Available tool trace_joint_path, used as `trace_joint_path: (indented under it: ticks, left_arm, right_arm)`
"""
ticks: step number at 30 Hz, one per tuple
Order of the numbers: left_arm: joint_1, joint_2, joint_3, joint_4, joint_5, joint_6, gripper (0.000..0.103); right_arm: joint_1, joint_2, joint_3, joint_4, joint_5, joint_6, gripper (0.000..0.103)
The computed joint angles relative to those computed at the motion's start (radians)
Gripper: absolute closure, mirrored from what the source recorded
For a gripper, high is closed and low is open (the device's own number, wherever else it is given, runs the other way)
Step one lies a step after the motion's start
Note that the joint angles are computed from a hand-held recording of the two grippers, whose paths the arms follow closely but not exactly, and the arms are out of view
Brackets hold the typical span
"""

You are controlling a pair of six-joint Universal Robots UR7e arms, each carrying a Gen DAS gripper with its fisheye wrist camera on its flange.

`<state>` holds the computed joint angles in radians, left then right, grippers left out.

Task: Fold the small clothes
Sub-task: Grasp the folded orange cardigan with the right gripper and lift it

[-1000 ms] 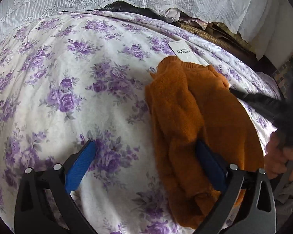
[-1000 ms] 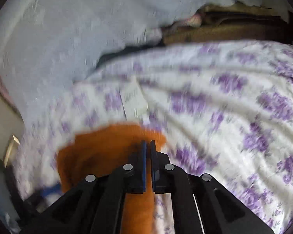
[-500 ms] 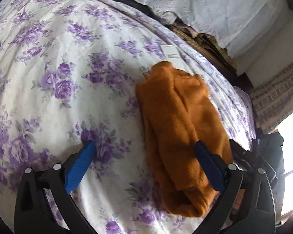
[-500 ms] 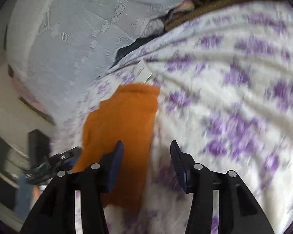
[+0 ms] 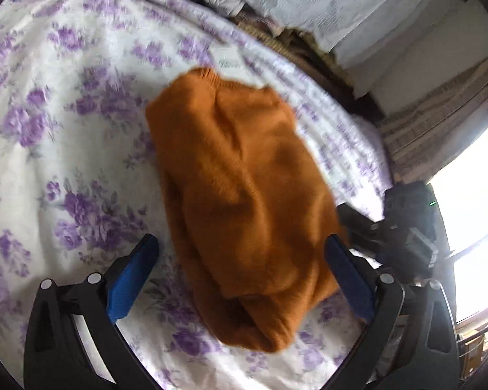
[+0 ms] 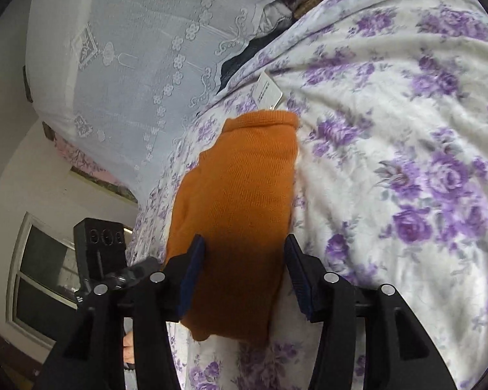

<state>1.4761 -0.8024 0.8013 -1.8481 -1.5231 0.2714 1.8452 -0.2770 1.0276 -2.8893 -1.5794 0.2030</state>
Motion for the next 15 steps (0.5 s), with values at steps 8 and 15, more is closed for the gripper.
trace_joint_path:
  ticks: [8,15]
  left_arm:
    - [0.000,0.074,-0.094,0.042,-0.067,-0.004,0.004]
    - [-0.014,0.075,-0.066,-0.013,-0.040,0.022,0.005]
  right_arm:
    - [-0.018,0.055,-0.120,0.103,0.061,0.022,0.048]
    - [-0.017,0.122,-0.228,0.126,0.060,0.001,0.049]
